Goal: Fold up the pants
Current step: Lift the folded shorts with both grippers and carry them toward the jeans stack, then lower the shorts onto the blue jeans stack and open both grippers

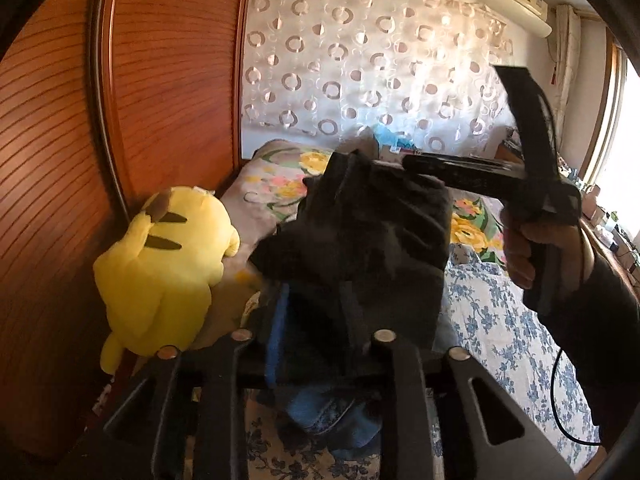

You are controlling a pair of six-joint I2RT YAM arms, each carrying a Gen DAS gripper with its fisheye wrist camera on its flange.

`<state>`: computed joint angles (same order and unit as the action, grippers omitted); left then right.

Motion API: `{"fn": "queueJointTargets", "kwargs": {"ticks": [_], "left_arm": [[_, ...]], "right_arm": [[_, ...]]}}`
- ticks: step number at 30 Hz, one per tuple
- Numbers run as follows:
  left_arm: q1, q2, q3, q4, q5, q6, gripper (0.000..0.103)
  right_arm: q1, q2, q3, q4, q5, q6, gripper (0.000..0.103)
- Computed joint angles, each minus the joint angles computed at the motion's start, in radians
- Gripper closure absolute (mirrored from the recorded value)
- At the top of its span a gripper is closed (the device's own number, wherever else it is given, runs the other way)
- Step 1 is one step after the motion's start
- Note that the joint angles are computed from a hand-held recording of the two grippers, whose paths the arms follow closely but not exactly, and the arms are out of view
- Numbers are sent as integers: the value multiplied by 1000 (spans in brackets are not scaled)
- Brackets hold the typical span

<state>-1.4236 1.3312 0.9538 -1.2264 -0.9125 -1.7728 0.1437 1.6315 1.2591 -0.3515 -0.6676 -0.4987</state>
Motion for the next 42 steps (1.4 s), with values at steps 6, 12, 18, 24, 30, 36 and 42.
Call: {"fn": "queueJointTargets", "kwargs": {"ticks": [6,12,18,24,30,36,42], "left_arm": [[25,7,9,65,-28,93,38],[81,30,-12,200,9,235,38],[106,38,-51,236,53,243,38],[136,46,-87,273,90,266,38],[158,28,-142,346,103,291,38],[161,36,-167,391,94,294,36],[156,53,-169,405,77,304,27]], "right_arm": [[-149,-74,-67,-149,-193,-177,69],[-182,-100,-100,-250,-208,-297,69],[-105,-47,-50,-184,-113,-191,69],[-50,-45,-68,-95,-47,-90,69],[2,-36,-118,-10,18,-48,69],[7,1,-107,10,16,-22,69],[-10,-76,-170,30,-1,-27,69]]}}
